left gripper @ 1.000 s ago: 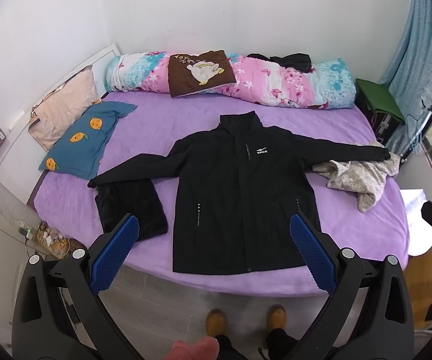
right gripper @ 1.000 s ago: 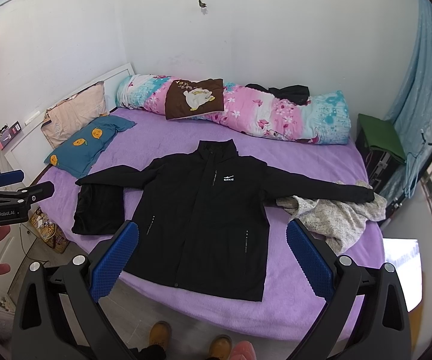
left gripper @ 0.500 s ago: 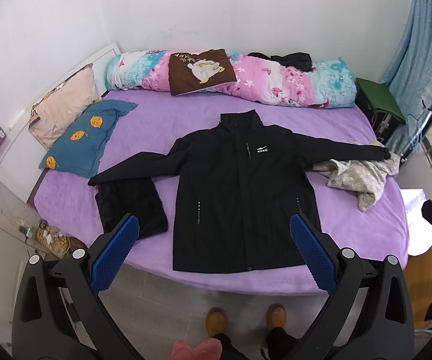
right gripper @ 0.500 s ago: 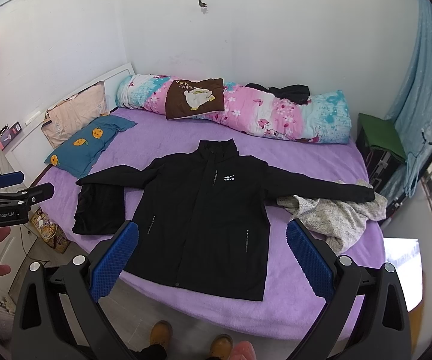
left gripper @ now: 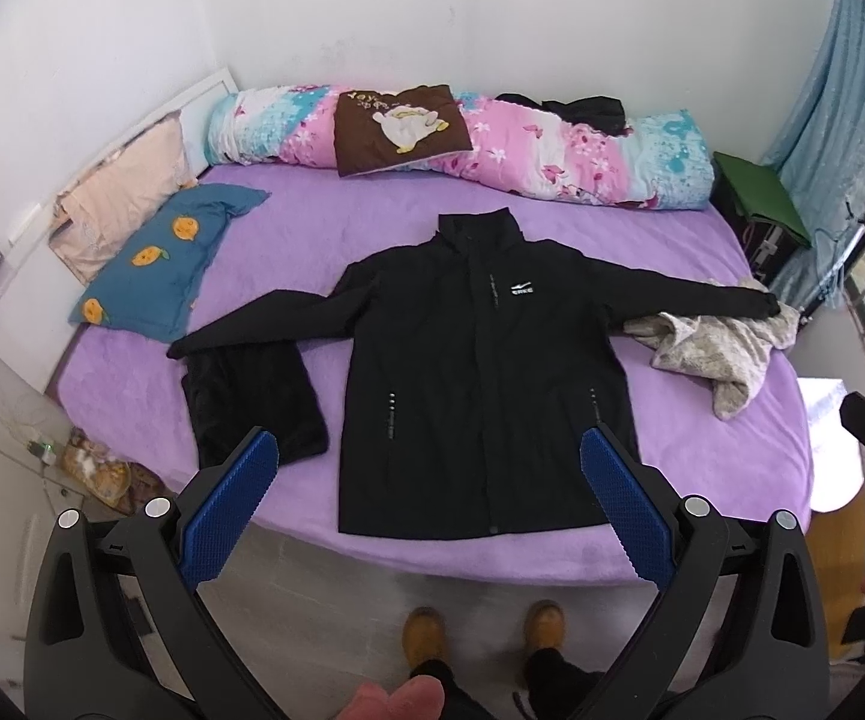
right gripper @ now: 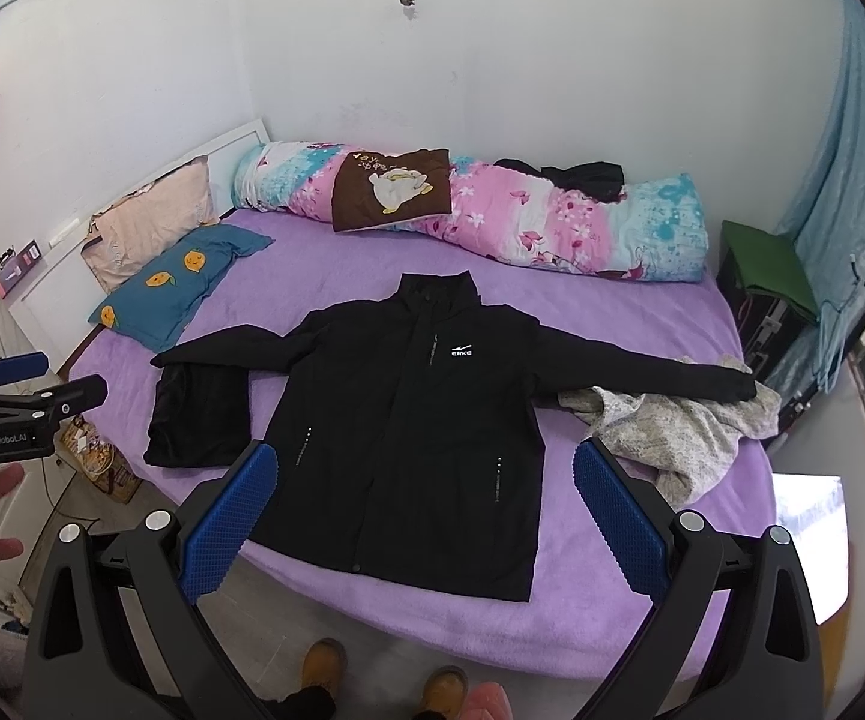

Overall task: Fold large clothes
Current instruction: 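Lower the left tool to the jacket sleeve cuff and close on it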

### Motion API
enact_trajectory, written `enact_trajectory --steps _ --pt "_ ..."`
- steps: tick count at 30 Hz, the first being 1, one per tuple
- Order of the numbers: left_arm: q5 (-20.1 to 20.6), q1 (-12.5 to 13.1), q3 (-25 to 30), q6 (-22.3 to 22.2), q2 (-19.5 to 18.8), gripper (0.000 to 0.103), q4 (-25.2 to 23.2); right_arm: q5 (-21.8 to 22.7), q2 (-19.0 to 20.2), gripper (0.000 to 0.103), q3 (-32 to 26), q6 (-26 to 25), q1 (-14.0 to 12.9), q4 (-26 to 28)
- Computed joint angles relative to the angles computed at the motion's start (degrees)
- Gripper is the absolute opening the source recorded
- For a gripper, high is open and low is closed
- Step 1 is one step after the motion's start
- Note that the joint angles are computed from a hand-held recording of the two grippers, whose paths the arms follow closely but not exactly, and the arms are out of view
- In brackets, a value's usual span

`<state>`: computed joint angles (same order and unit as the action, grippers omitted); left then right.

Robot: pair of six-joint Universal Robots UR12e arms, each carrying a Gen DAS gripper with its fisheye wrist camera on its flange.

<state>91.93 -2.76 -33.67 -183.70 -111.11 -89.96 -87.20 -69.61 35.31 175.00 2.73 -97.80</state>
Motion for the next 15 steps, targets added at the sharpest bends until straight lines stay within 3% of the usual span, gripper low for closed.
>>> enact_trajectory --steps 6,12,15 --pt "-8.3 4.0 -1.3 -3.7 -0.8 0.097 -0.1 1.0 4.0 0.097 -4.5 0.7 0.9 3.1" --pt "-9.9 7.6 -3.2 -5.1 -2.5 0.097 1.1 -0.2 10.7 0.097 -11.3 3.5 3.1 8.5" --pt "-13.9 10.0 -5.2 -5.9 -3.0 0.097 1.6 -1.3 14.4 0.097 -14.1 4.6 4.5 8.7"
